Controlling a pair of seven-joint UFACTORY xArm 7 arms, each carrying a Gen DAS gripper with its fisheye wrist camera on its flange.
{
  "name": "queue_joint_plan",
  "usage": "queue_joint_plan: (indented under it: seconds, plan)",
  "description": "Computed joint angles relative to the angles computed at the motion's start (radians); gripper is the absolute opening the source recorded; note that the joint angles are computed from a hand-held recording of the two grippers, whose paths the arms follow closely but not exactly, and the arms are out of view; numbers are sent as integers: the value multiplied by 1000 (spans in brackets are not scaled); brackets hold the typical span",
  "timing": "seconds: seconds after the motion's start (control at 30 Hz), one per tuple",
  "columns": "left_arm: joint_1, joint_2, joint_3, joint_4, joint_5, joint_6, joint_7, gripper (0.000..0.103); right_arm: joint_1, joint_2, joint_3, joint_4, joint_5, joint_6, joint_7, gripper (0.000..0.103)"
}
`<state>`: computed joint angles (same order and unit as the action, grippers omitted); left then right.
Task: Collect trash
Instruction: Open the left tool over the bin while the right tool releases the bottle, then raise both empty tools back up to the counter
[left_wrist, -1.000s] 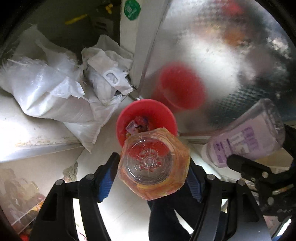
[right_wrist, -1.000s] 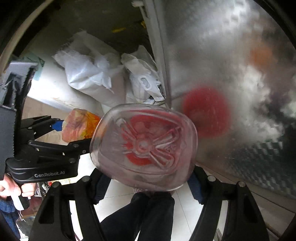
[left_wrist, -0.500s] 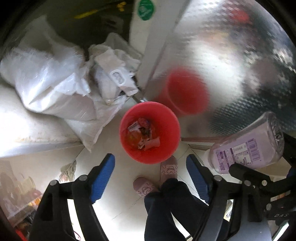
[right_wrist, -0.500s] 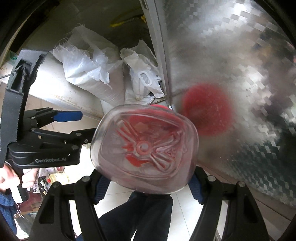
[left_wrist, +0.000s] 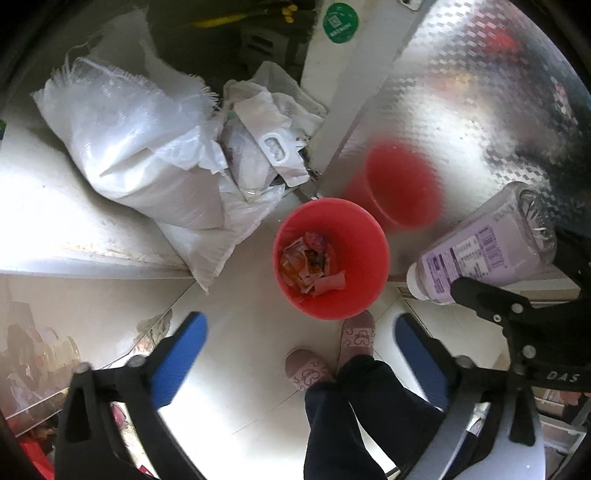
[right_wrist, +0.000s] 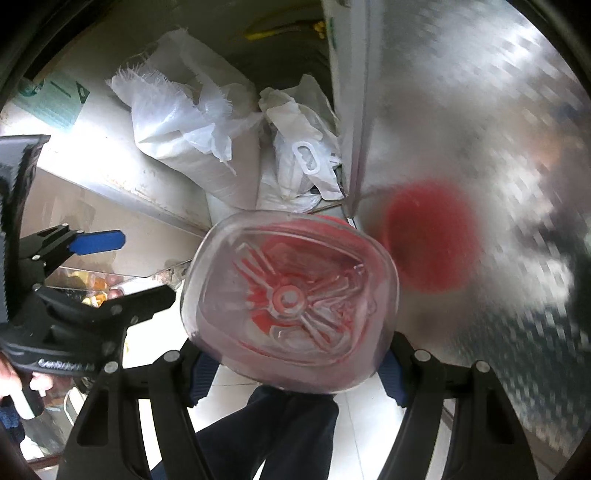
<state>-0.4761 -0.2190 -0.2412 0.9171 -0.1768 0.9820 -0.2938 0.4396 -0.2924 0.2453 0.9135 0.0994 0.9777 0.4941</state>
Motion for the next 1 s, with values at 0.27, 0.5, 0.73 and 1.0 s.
queue_joint_plan:
  seconds: [0.27, 0.5, 0.73, 1.0]
  plan:
    - [14, -27, 8, -27, 10, 11, -19, 103, 3, 43, 12, 12, -60, -19, -25, 81]
    - [17, -89, -2, -38, 44, 58, -49, 103, 15, 32, 21, 23, -74, -8, -15, 93]
    - [21, -196, 5, 29, 35, 219, -59, 103, 36, 10, 31, 108, -51, 98, -10, 93]
    - [57, -243, -7, 285, 41, 442, -89, 103, 33, -21, 68, 351, -84, 306, 69, 93]
